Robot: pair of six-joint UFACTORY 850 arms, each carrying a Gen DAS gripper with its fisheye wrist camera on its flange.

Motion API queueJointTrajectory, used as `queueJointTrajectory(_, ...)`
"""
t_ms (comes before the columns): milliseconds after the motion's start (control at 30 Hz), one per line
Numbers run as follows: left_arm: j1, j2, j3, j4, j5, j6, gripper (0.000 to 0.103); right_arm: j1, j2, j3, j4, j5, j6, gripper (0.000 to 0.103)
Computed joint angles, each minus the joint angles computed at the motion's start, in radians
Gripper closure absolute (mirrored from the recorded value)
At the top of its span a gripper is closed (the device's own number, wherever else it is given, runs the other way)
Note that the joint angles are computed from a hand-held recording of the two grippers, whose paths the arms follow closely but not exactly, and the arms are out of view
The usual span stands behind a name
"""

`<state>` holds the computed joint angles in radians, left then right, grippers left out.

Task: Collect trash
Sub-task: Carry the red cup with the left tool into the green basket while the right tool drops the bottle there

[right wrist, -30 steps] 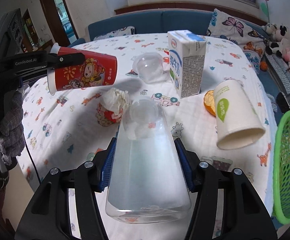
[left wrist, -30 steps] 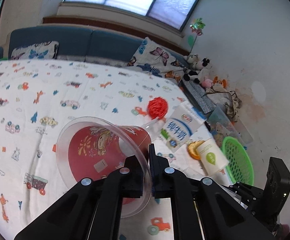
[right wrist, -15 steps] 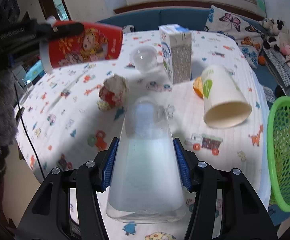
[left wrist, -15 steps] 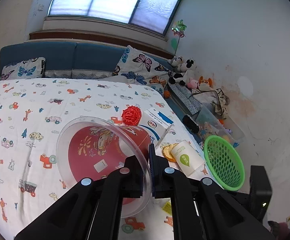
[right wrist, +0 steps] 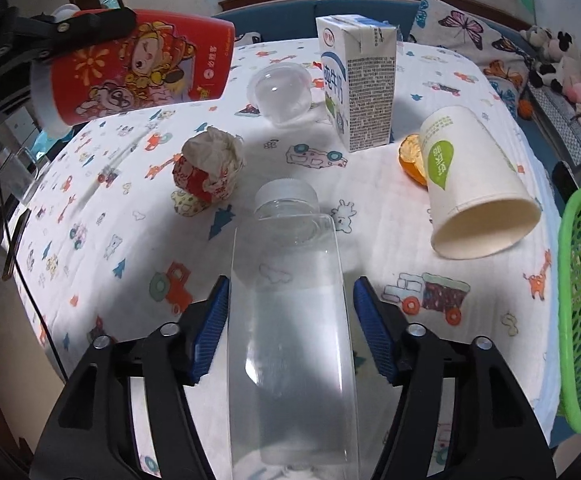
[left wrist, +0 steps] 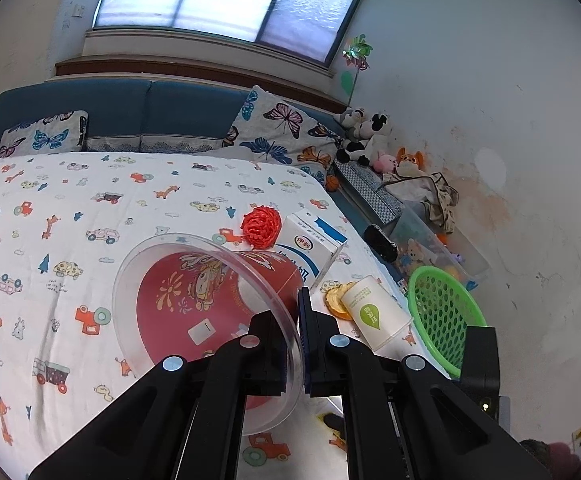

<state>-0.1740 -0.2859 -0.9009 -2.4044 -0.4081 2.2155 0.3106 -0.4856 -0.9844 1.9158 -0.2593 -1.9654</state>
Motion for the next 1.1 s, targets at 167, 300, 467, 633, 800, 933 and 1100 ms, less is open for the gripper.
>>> queueJointTrajectory(167, -0.011, 0.003, -0.003, 0.009, 0.003, 0.002, 0.097, -0.016, 0.033, 0.035, 0.067, -0.027, -0.067, 0.046)
queueJointTrajectory(300, -0.033, 0.002, -0.015, 0.025, 0.007, -0.014, 0.097, -0.049, 0.087, 0.083, 0.121, -0.06, -0.124, 0.046)
queueJointTrajectory(467, -0.075, -0.007, -0.042, 0.053, 0.008, -0.04, 0.097, -0.118, 0.17, 0.146, 0.217, -0.09, -0.216, 0.046)
queueJointTrajectory(633, -0.133, -0.031, -0.088, 0.084, 0.022, -0.067, 0.097, -0.212, 0.217, 0.176, 0.303, -0.087, -0.298, 0.046)
queueJointTrajectory(800, -0.193, -0.081, -0.161, 0.151, 0.053, -0.134, 0.097, -0.318, 0.214, 0.17, 0.375, -0.066, -0.36, 0.046)
queueJointTrajectory(933, -0.232, -0.124, -0.223, 0.218, 0.078, -0.2, 0.097, -0.394, 0.177, 0.14, 0.448, -0.039, -0.432, 0.046)
queueJointTrajectory(1100, -0.267, -0.181, -0.3, 0.338, 0.101, -0.323, 0.097, -0.472, 0.111, 0.086, 0.457, -0.032, -0.426, 0.046)
